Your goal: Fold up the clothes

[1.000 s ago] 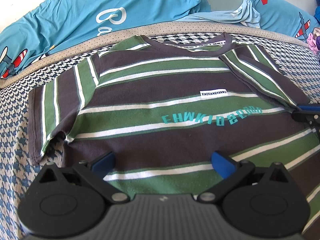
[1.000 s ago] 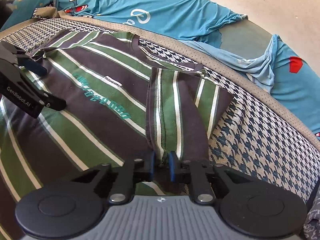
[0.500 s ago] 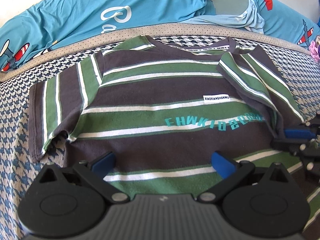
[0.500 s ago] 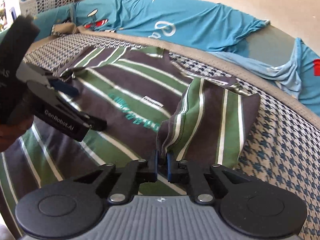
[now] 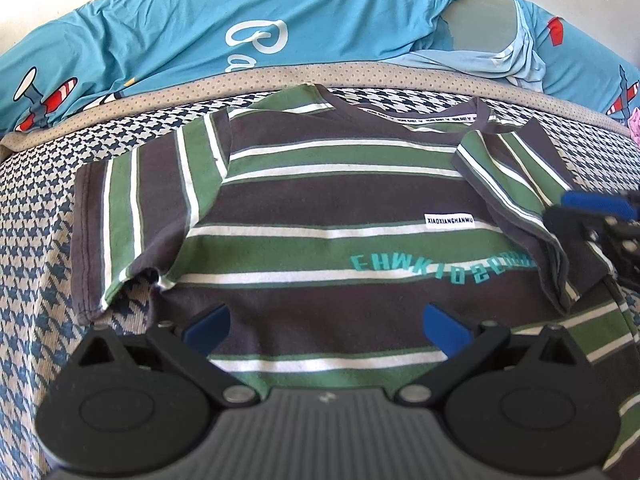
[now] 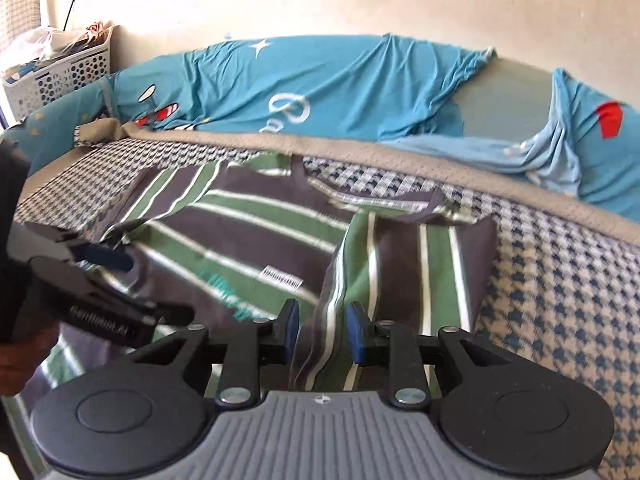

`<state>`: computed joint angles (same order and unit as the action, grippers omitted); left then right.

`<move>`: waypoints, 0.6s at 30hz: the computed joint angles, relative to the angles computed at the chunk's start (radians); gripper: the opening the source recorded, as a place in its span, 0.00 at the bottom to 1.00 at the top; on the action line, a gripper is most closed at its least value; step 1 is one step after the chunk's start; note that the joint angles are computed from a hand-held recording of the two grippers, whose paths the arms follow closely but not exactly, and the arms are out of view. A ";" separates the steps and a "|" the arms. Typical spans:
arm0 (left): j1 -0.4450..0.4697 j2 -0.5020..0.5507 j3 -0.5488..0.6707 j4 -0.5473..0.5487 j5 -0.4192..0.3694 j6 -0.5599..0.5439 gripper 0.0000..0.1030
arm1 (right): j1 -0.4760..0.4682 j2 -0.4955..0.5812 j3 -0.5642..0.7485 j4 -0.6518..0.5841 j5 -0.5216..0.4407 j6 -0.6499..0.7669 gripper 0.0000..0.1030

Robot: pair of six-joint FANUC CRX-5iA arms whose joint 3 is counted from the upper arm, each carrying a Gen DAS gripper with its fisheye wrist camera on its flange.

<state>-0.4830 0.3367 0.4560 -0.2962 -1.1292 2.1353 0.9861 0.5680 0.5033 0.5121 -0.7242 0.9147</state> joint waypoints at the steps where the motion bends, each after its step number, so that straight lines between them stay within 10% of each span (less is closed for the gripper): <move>1: 0.001 0.000 0.000 0.003 -0.001 0.000 1.00 | 0.001 0.011 0.001 0.037 0.004 -0.017 0.24; 18: 0.020 -0.008 -0.024 0.033 0.008 0.019 1.00 | -0.003 0.201 0.193 0.200 -0.094 -0.067 0.28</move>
